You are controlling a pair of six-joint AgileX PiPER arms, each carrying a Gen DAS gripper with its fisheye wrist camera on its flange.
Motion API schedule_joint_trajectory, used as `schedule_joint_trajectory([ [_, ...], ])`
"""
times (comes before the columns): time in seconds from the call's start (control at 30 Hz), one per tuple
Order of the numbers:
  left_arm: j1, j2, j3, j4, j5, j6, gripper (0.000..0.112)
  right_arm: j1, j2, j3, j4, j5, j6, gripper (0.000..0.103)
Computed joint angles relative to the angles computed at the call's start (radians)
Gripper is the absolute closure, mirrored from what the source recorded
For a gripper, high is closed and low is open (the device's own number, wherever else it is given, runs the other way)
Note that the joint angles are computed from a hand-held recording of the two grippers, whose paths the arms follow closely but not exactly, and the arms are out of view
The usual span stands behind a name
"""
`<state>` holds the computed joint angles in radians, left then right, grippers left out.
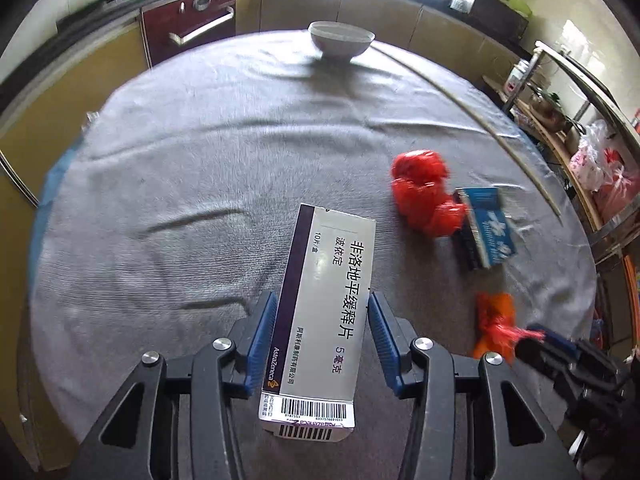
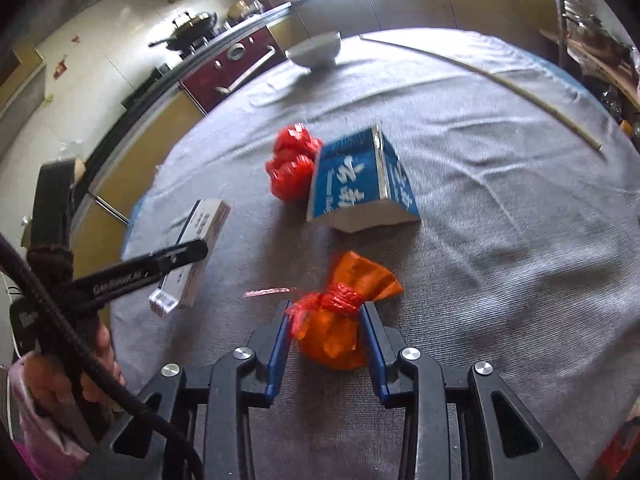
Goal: Collect trash
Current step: 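Carry the white medicine box to the wastebasket and open the left tool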
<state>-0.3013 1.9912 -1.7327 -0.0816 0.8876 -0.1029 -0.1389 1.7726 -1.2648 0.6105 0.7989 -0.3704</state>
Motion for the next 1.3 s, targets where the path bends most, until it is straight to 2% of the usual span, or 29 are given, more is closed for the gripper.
schedule_joint_trajectory([
  [0.23, -0.087, -0.137, 0.086, 0.111, -0.048, -0.047, 0.063, -0.103, -0.127, 0.106, 0.132, -0.018, -0.169, 0.066],
  [0.47, -0.175, -0.174, 0.059, 0.188, -0.034, -0.085, 0.063, -0.222, -0.228, 0.166, 0.189, -0.019, -0.253, 0.066],
  [0.73, -0.271, -0.199, 0.036, 0.232, -0.005, -0.102, 0.063, -0.408, -0.304, 0.2, 0.258, 0.037, -0.343, 0.066],
  [1.07, -0.391, -0.159, -0.076, 0.281, 0.058, -0.108, 0.063, -0.593, -0.349, 0.221, 0.329, 0.1, -0.435, 0.066],
  [1.3, -0.479, -0.07, -0.239, 0.334, 0.139, -0.102, 0.063, -0.741, -0.352, 0.221, 0.374, 0.157, -0.494, 0.066],
])
